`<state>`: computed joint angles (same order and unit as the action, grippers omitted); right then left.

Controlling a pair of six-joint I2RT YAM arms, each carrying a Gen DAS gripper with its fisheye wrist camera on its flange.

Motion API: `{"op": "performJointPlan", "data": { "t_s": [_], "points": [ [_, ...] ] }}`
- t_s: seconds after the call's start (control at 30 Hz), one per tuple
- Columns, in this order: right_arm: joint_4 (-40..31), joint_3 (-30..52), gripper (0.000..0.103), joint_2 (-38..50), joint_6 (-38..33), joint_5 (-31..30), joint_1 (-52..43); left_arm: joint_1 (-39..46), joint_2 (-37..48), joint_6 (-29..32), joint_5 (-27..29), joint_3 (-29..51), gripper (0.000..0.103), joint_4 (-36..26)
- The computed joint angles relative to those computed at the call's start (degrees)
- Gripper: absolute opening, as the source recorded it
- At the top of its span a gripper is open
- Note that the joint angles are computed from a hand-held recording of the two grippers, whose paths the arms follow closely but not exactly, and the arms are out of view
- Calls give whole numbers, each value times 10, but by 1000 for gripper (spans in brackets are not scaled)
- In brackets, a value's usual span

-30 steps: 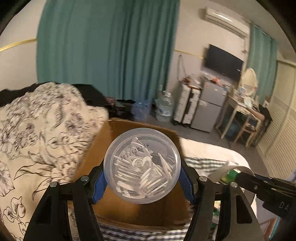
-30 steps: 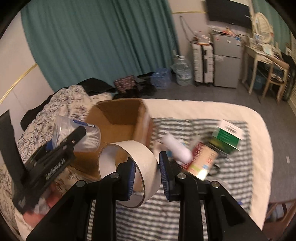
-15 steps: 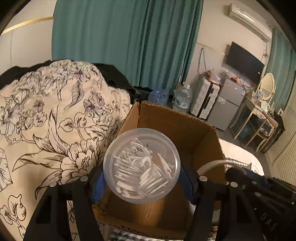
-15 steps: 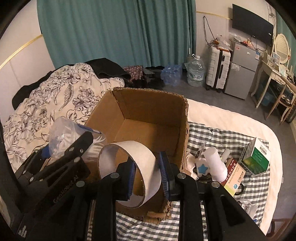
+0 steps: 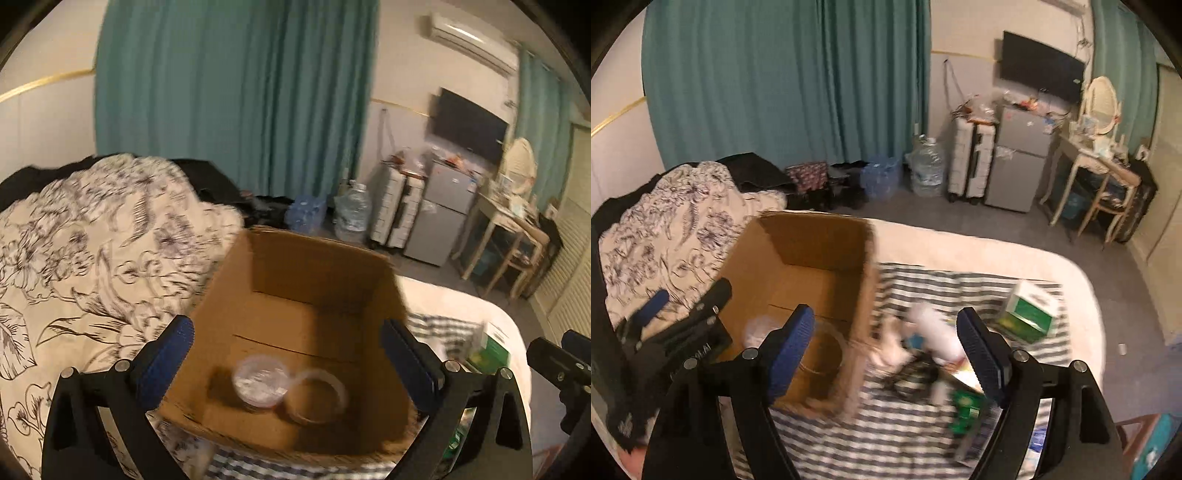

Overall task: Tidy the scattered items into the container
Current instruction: 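Move both tools back over the items on the checked cloth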

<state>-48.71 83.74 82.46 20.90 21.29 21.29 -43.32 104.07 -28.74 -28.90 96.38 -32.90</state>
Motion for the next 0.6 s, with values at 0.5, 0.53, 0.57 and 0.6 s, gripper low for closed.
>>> {"op": "performJointPlan", "data": {
  "t_s": [0.5,0.53,0.57,0.6],
  "points": [
    [-81,-220,80,-274,-121,-264,-361,-208,111,4,-46,126,103,-100],
    [-82,-223,80,-273,-133,-278,-382,-217,126,8,-48,138,103,-106],
    [-84,-222,80,-268,-147,-292,-405,-225,143,12,-48,154,103,-117],
    [-88,-218,80,-260,-161,-303,-426,-231,162,14,-45,171,103,-129]
  ]
}}
